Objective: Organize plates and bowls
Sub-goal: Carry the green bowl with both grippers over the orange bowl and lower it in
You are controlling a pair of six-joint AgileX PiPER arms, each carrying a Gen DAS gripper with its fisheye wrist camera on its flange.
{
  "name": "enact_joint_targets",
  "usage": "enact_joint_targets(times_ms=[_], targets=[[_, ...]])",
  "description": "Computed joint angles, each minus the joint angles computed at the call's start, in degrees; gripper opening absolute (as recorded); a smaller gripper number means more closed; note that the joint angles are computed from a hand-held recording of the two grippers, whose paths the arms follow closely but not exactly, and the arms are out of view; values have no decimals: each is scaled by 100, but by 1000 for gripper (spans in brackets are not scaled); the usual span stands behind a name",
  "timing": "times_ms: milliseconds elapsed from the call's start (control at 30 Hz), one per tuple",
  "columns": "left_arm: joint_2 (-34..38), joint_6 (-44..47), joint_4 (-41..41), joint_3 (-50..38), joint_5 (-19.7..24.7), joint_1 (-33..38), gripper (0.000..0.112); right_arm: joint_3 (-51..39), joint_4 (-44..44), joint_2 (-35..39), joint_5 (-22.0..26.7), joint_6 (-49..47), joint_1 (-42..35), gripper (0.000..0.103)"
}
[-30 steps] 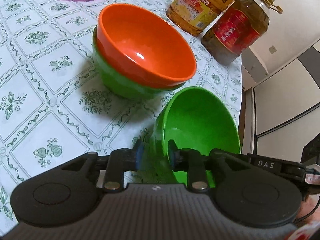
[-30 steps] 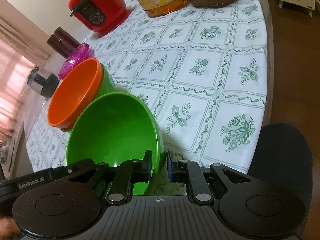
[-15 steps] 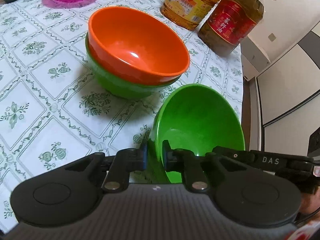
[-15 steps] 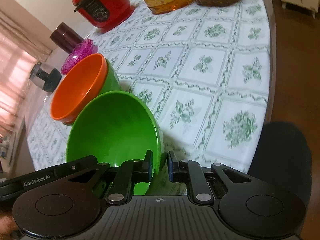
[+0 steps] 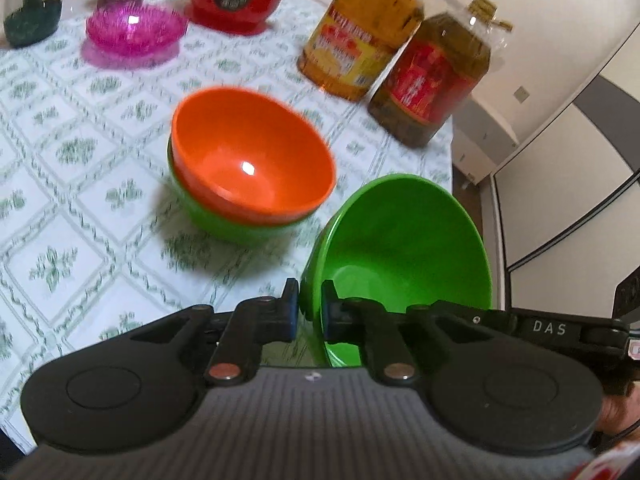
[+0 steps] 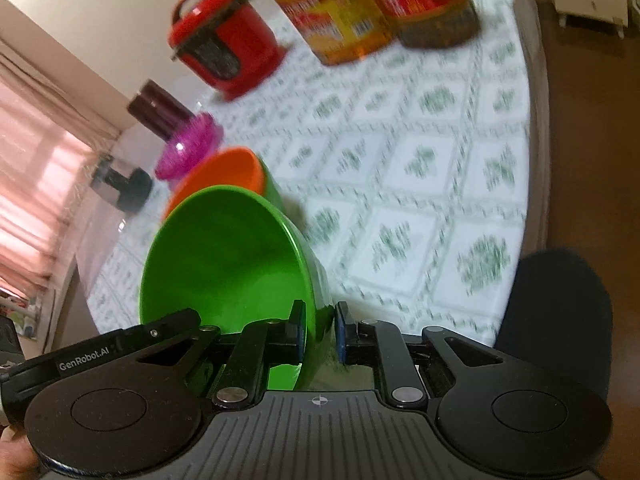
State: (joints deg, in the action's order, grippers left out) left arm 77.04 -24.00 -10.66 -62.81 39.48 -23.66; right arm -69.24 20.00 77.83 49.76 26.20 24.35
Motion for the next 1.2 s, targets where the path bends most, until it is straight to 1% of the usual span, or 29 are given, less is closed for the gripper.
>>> enact_joint_targets(times_ms=[133,200,333,433,567,700,800,900,1067,1200], targets=[[48,237,-168,-393,154,255,9,-719,-118,276,197,-59,-2,15],[101,346,-230,-599,202,419,9,-1119,15,533,317,-258,-93,15],[313,480,-182,-1049,334,704,9,-1994,161,1157,449,-504,-136,15],[619,623,-235,-1431,465,989,9,-2732,148,1743,544,-535,-76,15],[1022,717,-87,-1850,596,1213,9,-3648,186,2561,744,-534,-25,14],[1377,775,78,-2140,673,1343,9,-4256,163,3149,918,-506,47,13],[1614,854,70,-2273,726,1413,9,-4476,193,3430,998,-520,42,13],[1768,871,117,-2312,721,1419,9,-4516,193,3560,1024,-525,38,13],[1876,755,576,-2304,674,1230,9,-4687,145,3764,1155,-539,61,13],[1962,792,602,-2296,696,1222,9,-4801,-39,3875,1227,-534,142,13]])
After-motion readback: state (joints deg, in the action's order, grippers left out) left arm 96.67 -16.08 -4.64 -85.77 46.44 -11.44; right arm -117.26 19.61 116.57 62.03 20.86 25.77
